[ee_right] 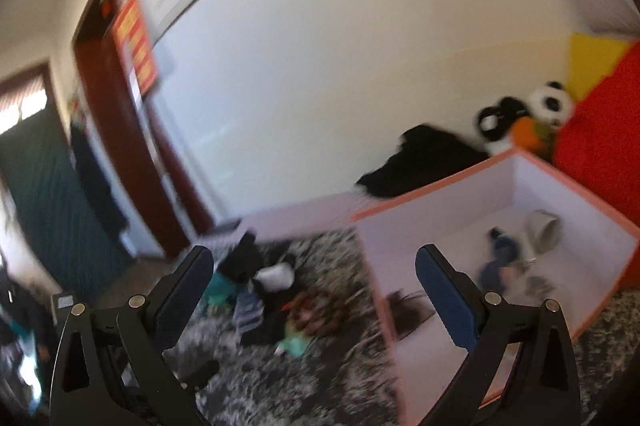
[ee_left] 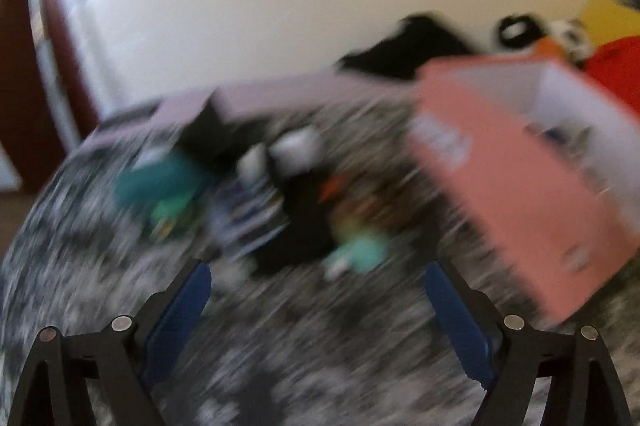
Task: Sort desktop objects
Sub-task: 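Grasp the brown bead bracelet with the right tool and lift it toward the box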
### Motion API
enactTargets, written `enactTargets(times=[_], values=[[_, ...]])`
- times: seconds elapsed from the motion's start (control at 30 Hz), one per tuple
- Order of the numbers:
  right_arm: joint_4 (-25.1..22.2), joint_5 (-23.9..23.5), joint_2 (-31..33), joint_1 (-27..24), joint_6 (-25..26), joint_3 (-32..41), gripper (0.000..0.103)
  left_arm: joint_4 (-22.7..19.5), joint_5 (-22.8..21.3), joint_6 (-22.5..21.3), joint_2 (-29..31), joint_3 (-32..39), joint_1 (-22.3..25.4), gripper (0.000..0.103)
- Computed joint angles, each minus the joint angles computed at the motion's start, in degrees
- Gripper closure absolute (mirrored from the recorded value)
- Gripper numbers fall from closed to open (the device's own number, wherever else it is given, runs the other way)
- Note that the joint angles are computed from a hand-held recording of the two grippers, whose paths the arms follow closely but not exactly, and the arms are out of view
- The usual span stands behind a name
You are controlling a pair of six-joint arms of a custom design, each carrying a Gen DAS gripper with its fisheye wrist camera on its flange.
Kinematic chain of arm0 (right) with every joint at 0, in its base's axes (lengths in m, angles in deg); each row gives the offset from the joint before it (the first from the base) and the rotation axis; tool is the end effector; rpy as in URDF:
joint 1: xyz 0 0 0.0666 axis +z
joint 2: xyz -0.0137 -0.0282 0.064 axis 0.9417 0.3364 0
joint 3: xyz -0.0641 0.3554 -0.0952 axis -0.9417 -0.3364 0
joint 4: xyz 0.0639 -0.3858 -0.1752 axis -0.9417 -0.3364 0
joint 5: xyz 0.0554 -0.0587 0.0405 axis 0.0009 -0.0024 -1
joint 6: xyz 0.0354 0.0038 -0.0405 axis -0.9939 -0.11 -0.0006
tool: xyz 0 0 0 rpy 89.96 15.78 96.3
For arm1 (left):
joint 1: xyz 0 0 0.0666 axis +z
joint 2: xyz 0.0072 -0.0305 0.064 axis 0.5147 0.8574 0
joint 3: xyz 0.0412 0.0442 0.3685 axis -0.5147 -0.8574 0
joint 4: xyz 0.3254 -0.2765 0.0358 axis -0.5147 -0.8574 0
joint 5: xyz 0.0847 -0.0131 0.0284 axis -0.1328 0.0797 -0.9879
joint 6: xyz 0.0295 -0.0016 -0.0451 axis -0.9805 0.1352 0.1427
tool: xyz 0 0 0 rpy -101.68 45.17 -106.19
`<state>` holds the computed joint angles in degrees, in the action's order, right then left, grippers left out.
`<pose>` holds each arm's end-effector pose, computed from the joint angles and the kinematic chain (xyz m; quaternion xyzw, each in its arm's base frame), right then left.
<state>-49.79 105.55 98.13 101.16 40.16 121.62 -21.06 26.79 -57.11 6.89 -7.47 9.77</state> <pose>0.4342 0.2386 0.4429 0.1561 0.8176 0.0967 0.5456 0.5338 -0.2104 0.3485 0.2558 0.8849 -0.0712 0.3826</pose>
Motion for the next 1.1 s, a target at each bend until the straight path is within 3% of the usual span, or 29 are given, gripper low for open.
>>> enactTargets(times=[0.13,0.33,0.53,0.67,0.73,0.8,0.83,0.87,1.1], values=[[-6.17,-2.42,9.99,2.11,2.9,7.43,0.0,-0.18,-2.14,-1.72,3.17,-0.43,3.78,0.012],[-16.9,-3.04,22.87,1.79,4.28,16.9,0.001,0.83,0.13,-4.14,7.05,0.23,5.2,0.012],[-19.6,-1.52,32.75,-0.87,6.63,24.21,0.011,1.06,3.51,-6.22,12.74,5.71,2.99,0.012],[-20.25,-4.97,37.14,-2.78,7.96,27.87,0.011,-0.4,5.21,-5.05,16.48,9.78,1.92,0.012],[-20.23,-6.95,38.66,-3.39,9.98,28.99,0.021,-1.66,5.29,-4.22,18.53,12.11,1.43,0.012],[-19.85,-8.97,39.54,-3.81,12.54,29.54,0.054,-2.0,5.57,-3.37,19.85,13.6,1.15,0.012],[-19.63,-9.57,39.17,-3.95,13.1,29.32,0.056,-1.94,5.77,-2.84,20.33,14.14,1.03,0.012],[-19.99,-9.4,38.8,-4.11,12.68,29.17,0.071,-1.83,6.2,-2.22,20.83,14.77,0.96,0.012],[-18.35,-12.61,35.3,-6.06,9.17,25.48,0.07,1.14,12.55,4.15,23.64,18.86,0.47,0.012]])
